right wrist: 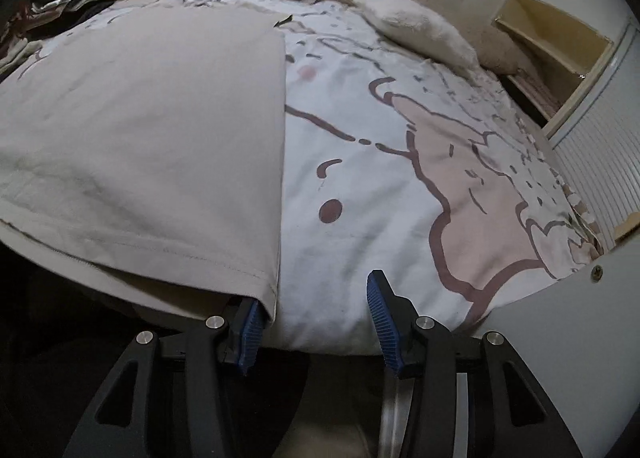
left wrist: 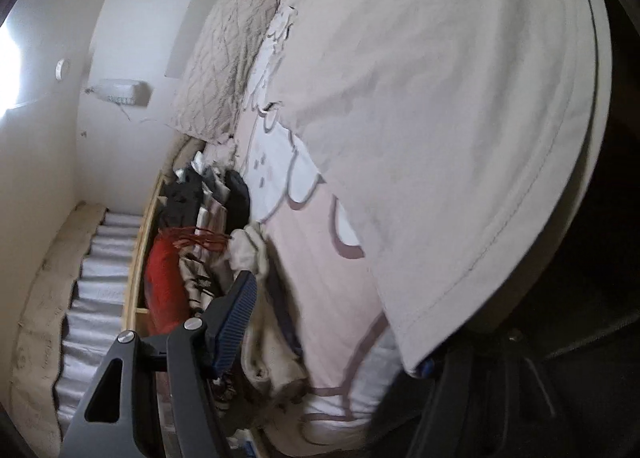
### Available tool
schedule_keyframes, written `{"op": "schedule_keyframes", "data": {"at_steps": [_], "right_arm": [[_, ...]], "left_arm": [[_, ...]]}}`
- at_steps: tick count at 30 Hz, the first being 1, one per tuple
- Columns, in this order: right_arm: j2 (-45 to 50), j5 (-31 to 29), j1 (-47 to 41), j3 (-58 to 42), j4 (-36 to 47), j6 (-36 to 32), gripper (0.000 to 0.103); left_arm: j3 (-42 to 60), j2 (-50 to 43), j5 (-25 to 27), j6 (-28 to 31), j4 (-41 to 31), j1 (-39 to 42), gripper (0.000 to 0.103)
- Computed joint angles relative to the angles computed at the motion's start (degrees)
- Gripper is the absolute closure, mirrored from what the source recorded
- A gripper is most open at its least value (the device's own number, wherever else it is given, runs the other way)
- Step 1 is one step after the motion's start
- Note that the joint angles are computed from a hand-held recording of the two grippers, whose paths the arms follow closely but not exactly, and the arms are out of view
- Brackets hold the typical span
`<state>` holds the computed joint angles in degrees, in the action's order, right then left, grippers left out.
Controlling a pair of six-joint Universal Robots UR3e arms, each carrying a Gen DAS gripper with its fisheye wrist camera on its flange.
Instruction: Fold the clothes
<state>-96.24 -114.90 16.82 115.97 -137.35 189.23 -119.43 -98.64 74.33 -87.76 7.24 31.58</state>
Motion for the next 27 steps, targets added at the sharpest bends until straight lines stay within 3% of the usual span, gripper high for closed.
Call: {"op": "schedule_keyframes", "data": {"at_steps": [4,5,7,9,12,16,20,24,25,26,27], "right_arm": [[1.42,-5.81,2.19,-5.51,1.77,2.35,0.054],[2.36,-7.28,2.10,-6.39,3.38,2.70,0.045],[3.57,-7.60,1.84,-6.53,6.86,3.12,0.039],[4.63,-7.93,2.67,-6.05,9.43,3.36,0.039],[7.26,-10.85,4.76,-4.84,8.44,3.22,0.039],[7.59,-9.82,4.33,-6.07,7.64,0.18,0.039],[8.67,-11.16,5.99,-6.58,7.73,-3.77,0.038],[11.66,-13.84,10.38,-10.30,9.02,-8.57,0.037],[11.88,-14.38,11.43,-10.64,8.21,-10.41,0.034],[12.36,-15.35,12.58,-11.26,8.08,-11.16,0.022],[12.69,-16.61,13.47,-11.42,7.79,-11.73,0.018]], "left_arm": [[5.00,-0.20,5.43,-5.50,-4.51,-1.36,0.035],[4.84,-0.92,6.78,-4.28,-3.45,-1.51,0.035],[2.83,-0.89,8.55,-1.25,-2.27,-1.67,0.035],[0.77,-0.32,9.89,1.15,-2.08,-1.88,0.035],[3.02,-0.30,11.59,-0.24,-6.42,-2.95,0.035],[2.28,-1.04,11.18,4.64,-4.48,-3.76,0.035],[4.76,0.50,12.43,6.53,-13.19,-5.34,0.034],[4.30,2.21,11.55,12.22,-15.86,-6.32,0.024],[4.31,2.66,11.44,13.72,-16.65,-6.42,0.023],[4.55,3.08,11.33,14.96,-17.75,-6.48,0.023],[5.15,3.46,11.19,15.78,-19.38,-6.47,0.022]]}}
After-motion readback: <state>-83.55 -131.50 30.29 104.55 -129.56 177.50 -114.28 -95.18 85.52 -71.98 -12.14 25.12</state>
